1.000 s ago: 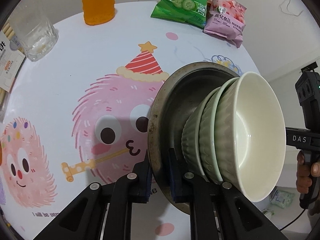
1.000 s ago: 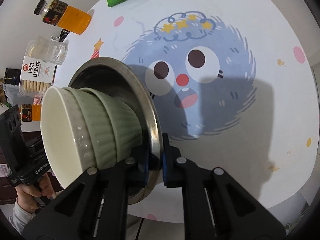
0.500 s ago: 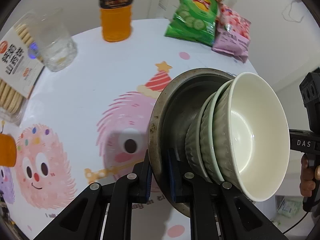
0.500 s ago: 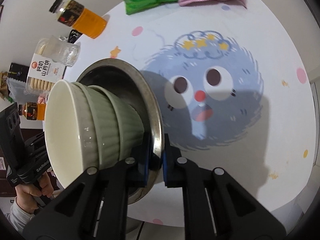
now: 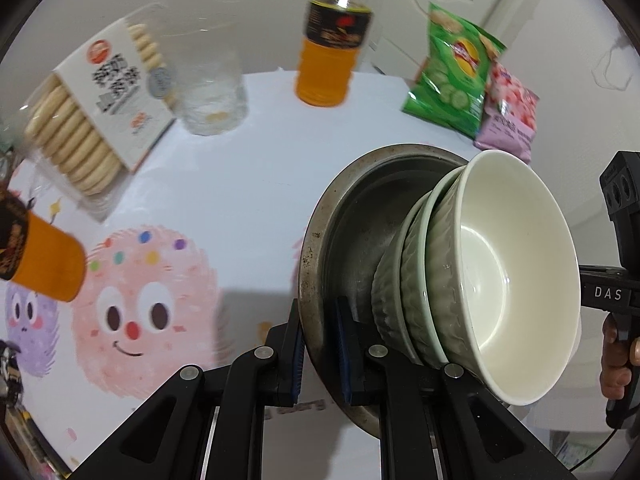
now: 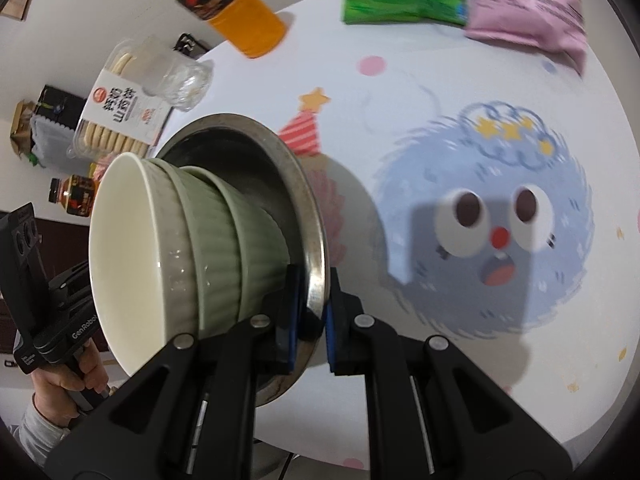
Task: Organize plates and bowls
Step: 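Close both grippers on the steel bowl rim and lift the nested stack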
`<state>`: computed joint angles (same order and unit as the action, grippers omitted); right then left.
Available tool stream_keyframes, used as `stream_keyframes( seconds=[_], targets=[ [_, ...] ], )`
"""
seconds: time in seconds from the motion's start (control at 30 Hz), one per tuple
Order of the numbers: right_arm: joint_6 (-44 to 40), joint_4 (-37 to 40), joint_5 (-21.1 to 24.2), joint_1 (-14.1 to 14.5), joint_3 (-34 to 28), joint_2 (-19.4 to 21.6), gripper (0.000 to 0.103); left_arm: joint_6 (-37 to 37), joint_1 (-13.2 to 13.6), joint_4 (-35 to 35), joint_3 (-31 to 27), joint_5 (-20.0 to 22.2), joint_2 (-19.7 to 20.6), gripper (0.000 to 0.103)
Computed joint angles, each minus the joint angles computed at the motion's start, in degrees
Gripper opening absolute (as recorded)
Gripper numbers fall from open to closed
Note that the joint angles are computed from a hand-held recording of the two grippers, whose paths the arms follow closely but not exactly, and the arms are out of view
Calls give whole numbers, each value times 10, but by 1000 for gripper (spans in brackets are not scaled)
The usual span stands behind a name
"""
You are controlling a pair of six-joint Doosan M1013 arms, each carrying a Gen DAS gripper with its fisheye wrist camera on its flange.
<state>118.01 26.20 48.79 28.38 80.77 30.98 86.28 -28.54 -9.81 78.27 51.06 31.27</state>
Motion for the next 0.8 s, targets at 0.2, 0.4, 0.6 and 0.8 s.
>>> stream_keyframes(
  seconds=[0.2, 0.4, 0.6, 0.8],
  targets=[
    [-22, -4, 23, 7, -54, 27, 13, -34, 16, 20, 15, -18, -16, 13],
    [-25, -13, 50, 15, -106, 55, 13, -54, 32, 28, 22, -24, -21, 13],
    [-18, -13, 60, 19, -120, 67, 13, -51, 39, 20, 25, -30, -18, 13],
    [-11, -14, 68, 19, -123, 74, 13, -38, 41, 5, 24, -26, -9, 13]
  ],
)
